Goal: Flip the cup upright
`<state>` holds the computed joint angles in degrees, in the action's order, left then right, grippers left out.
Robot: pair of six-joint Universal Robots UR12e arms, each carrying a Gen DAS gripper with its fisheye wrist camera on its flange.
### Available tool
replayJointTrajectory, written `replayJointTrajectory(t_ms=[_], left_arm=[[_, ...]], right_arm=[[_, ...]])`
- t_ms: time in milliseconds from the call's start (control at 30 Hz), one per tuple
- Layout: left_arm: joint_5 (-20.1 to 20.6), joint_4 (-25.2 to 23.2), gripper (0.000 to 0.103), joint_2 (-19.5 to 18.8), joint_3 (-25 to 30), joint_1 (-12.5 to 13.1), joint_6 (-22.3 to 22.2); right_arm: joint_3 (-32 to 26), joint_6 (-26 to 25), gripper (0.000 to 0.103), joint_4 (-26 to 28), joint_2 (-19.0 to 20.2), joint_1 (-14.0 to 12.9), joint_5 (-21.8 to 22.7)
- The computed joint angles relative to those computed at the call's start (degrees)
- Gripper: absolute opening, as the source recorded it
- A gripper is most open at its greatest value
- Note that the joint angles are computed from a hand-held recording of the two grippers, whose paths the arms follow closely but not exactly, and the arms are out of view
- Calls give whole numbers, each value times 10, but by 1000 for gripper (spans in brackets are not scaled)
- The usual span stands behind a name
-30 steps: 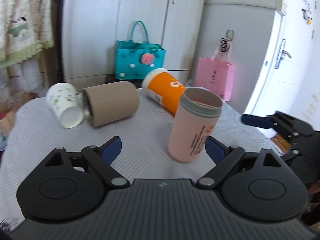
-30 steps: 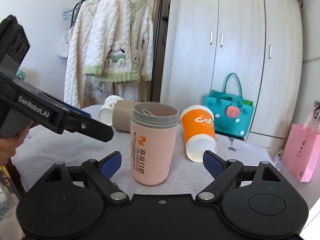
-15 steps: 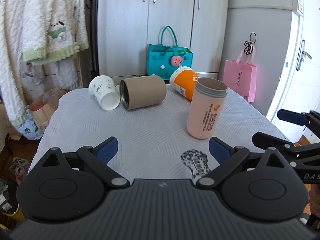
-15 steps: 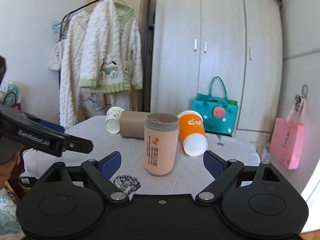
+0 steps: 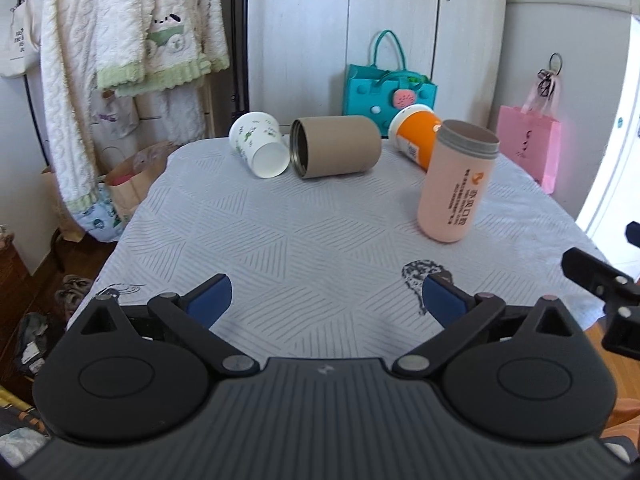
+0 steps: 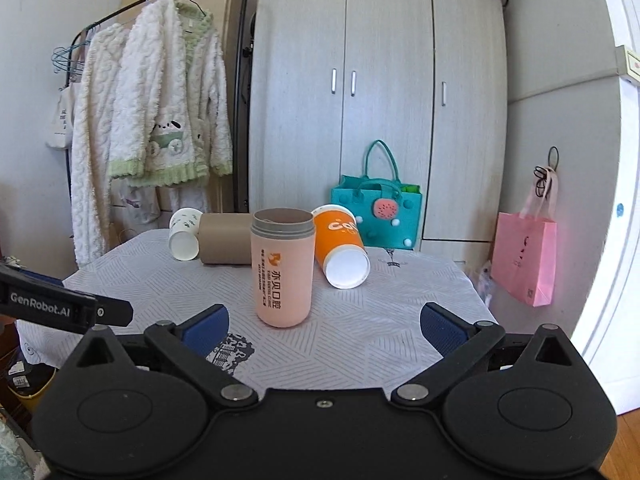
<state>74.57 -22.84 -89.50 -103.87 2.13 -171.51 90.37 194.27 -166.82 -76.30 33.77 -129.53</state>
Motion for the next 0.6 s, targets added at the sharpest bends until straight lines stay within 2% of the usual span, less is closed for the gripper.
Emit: replayJointTrajectory(t_ms=[167, 333, 600], left_arm=[[16, -8, 103, 0, -1, -3, -7], [29, 6, 103, 1, -6, -4, -13], [41, 18, 103, 2, -10, -6, -8]], right_arm=[[-8, 23, 103, 33, 4, 7, -31], [-13, 38, 103, 62, 4, 9, -34], [-13, 63, 103, 79, 2, 9, -37]])
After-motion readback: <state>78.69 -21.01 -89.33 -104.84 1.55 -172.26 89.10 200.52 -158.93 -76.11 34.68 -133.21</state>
